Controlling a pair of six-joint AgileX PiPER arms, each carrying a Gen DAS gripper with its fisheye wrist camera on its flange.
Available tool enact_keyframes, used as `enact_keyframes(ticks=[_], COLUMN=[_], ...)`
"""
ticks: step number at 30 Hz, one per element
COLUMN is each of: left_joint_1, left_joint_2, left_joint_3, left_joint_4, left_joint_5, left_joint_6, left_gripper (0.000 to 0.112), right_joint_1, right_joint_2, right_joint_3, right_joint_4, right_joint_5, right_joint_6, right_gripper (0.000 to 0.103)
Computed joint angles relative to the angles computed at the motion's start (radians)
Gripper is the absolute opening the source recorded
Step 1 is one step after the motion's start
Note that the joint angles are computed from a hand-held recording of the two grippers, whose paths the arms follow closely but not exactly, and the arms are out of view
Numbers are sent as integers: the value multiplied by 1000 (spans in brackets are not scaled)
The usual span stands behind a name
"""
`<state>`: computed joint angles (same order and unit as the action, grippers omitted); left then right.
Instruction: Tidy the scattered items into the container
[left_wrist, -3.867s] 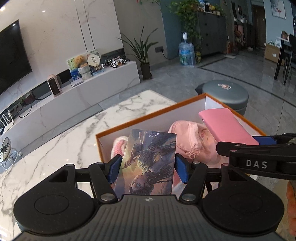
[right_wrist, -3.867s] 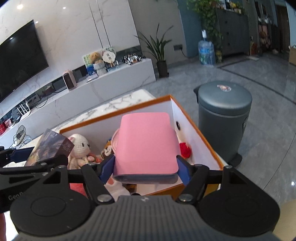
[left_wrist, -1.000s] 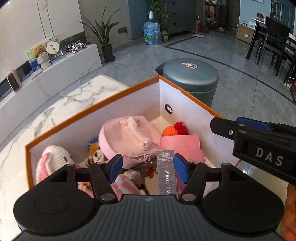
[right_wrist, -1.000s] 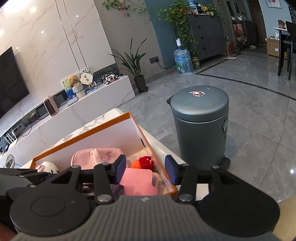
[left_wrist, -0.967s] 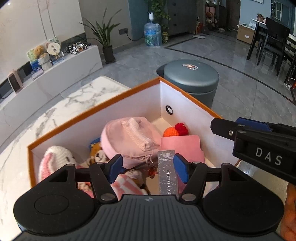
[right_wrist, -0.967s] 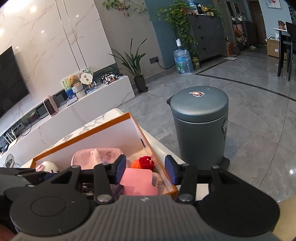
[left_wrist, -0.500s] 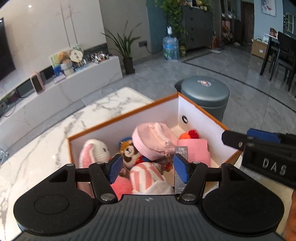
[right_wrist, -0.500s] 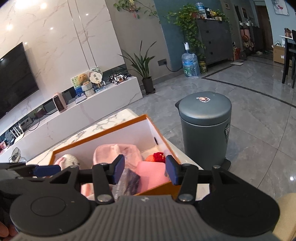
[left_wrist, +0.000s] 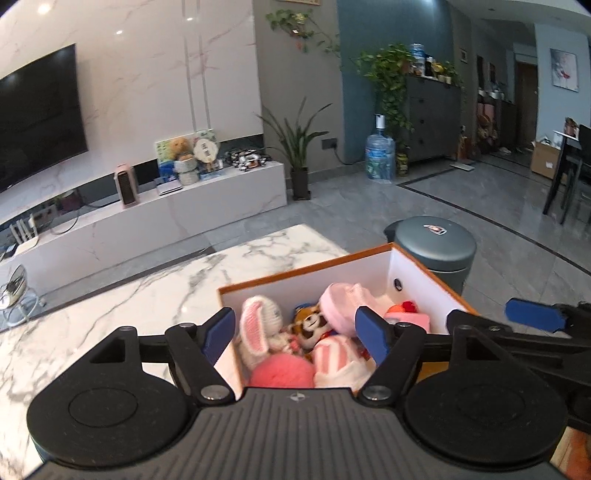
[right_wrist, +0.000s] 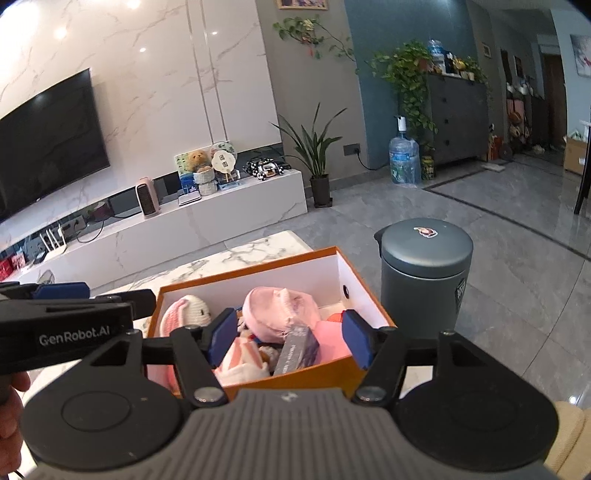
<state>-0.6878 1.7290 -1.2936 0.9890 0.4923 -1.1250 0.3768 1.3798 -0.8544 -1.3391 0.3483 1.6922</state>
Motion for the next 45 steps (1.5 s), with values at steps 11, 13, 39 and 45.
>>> enact_keyframes(ticks=[11, 13, 39, 45], left_joint_1=[12, 16, -31, -35], left_joint_2=[-68, -76, -105, -105], left_joint_3=[149, 171, 332, 331], left_joint_4=[99, 99, 215, 209], left_joint_5=[-42, -57, -35, -29], left_joint_6=[-152, -162, -343, -344], left_gripper=[87, 87, 87, 87], right_joint_1=[194, 211, 341, 352], right_joint_2=[-40, -44, -18, -24], right_joint_3=[32, 42, 127, 131], right_joint_4=[25, 26, 75, 84], right_joint_5=[196, 216, 317, 330], right_joint_6=[-28, -27, 53, 58], right_gripper=[72, 73, 76, 76])
